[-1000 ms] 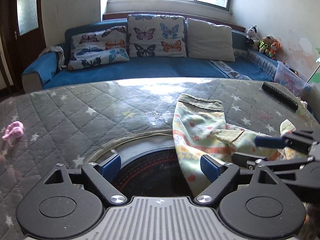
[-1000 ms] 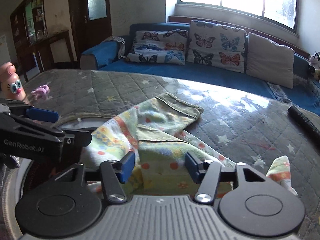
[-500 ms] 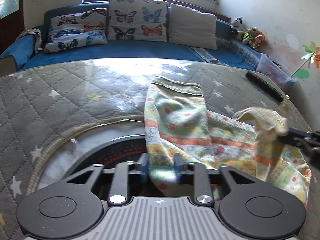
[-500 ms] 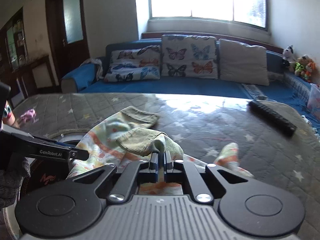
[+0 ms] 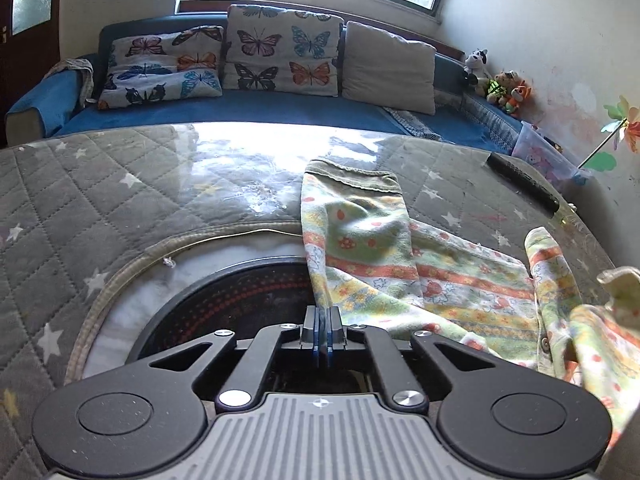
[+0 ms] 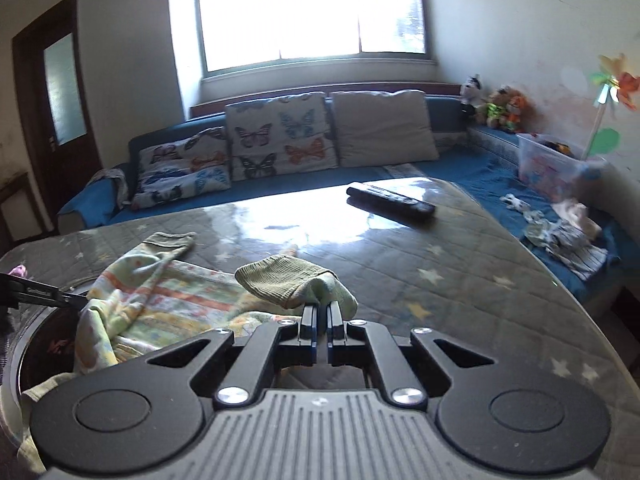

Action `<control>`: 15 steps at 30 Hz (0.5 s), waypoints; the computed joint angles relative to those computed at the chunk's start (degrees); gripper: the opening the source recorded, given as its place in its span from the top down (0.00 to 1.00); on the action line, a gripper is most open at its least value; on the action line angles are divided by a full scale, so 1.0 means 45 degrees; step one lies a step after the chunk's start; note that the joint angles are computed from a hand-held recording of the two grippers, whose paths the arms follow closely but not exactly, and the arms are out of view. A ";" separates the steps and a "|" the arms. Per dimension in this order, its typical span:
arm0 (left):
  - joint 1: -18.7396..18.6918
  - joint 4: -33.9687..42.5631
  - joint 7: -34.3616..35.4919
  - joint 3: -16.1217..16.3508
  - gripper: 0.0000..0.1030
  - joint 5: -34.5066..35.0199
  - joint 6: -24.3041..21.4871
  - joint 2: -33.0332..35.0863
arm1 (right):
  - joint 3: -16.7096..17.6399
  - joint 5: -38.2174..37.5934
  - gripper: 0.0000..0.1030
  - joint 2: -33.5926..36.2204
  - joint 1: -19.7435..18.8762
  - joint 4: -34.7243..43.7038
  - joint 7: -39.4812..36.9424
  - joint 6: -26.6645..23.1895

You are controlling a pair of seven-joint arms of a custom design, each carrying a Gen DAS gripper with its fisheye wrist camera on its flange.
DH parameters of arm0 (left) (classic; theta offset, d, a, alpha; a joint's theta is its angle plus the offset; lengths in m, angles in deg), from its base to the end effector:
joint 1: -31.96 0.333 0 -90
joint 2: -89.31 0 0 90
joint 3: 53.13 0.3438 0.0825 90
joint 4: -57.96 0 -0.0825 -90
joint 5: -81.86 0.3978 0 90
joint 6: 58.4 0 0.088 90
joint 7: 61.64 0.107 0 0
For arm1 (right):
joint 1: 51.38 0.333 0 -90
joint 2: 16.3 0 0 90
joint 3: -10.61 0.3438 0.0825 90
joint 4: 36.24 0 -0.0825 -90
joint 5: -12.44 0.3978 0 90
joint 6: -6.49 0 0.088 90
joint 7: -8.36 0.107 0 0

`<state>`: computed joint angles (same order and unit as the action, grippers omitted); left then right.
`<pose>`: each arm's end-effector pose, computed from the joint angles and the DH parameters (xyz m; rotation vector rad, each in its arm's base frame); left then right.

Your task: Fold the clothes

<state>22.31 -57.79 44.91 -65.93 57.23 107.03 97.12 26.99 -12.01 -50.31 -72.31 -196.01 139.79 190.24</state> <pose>0.6021 -0.2161 0.4872 -1.6080 2.1599 -1.0181 0.3880 0.0167 0.4940 -1.3479 1.8740 -0.9133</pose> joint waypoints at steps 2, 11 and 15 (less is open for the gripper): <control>-0.0100 -0.0022 -0.0364 0.0120 0.93 0.0351 0.0105 -0.0011 | -0.0117 0.0081 0.96 -0.0645 0.0014 -0.0503 0.0114 -0.0183; -0.0235 0.1139 -0.2054 0.0388 0.53 0.2146 -0.0302 0.1048 | -0.0520 0.0154 0.96 -0.2445 0.0259 -0.1897 0.1012 -0.1437; 0.0077 0.1416 -0.1309 -0.0023 0.68 0.1480 -0.0471 0.1379 | -0.0604 0.0051 0.96 -0.2690 0.0151 -0.2249 0.1531 -0.1724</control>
